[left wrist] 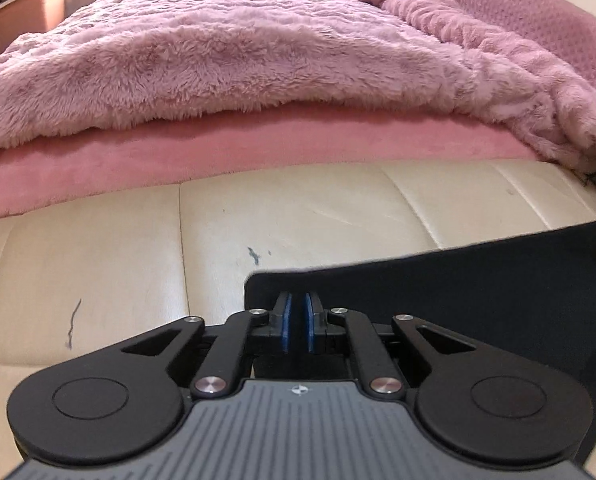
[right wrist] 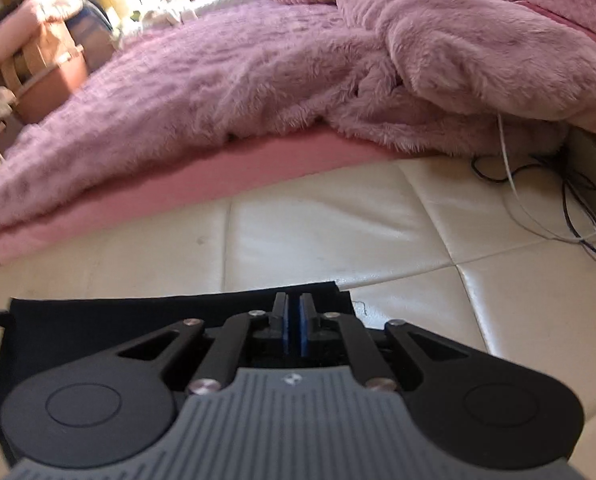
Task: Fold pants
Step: 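Lower the folded pants onto the bed and open both grippers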
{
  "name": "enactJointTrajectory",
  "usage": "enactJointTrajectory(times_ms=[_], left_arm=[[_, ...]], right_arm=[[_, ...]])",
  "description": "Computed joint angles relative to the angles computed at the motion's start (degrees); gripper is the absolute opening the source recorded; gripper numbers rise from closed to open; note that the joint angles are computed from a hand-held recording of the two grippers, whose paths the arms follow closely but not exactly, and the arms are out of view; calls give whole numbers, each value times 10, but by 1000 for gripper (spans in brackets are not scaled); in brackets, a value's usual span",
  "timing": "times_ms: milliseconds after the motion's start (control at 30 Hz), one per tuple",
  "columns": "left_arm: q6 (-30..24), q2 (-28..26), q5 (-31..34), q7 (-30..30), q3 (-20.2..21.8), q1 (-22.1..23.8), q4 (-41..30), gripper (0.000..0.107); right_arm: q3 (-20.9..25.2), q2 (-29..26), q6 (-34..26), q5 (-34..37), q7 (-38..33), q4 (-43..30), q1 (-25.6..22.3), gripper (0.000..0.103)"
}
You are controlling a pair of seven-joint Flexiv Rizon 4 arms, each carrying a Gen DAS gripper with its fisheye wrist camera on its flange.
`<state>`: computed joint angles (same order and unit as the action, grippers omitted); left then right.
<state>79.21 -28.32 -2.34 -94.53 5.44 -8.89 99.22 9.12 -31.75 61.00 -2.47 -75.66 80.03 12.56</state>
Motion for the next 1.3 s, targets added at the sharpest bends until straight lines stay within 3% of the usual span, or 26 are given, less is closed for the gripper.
enactJointTrajectory(times_ms=[233, 367, 533, 667, 767, 900, 1033, 1200, 1300], left_arm=[[0, -33, 16, 0, 16, -3, -30, 9], [-27, -35, 48, -45, 69, -40, -54, 10], [38, 33, 43, -37, 23, -8, 40, 10], [93, 98, -38, 62, -103, 78, 160, 10], [103, 134, -84, 104, -143, 95, 224, 10], [82, 162, -115, 132, -129, 74, 269, 10], [68, 170, -104, 122, -89, 38, 286, 10], [78, 174, -123, 134, -89, 37, 303, 13], [55, 186, -117, 128, -77, 30, 300, 14]], right_arm=[[-29, -34, -8, -33, 52, -13, 15, 0], [-45, -31, -11, -55, 85, -7, 22, 0], [-37, 13, 23, -54, 106, 49, 15, 4], [-18, 61, 63, -51, 101, 116, 14, 4], [-6, 88, 89, -50, 103, 160, 25, 5], [-15, 105, 116, -81, 132, 209, 55, 13], [-23, 111, 133, -108, 167, 241, 79, 14], [-18, 104, 116, -115, 188, 243, 77, 12], [-18, 101, 93, -127, 187, 235, 80, 11]])
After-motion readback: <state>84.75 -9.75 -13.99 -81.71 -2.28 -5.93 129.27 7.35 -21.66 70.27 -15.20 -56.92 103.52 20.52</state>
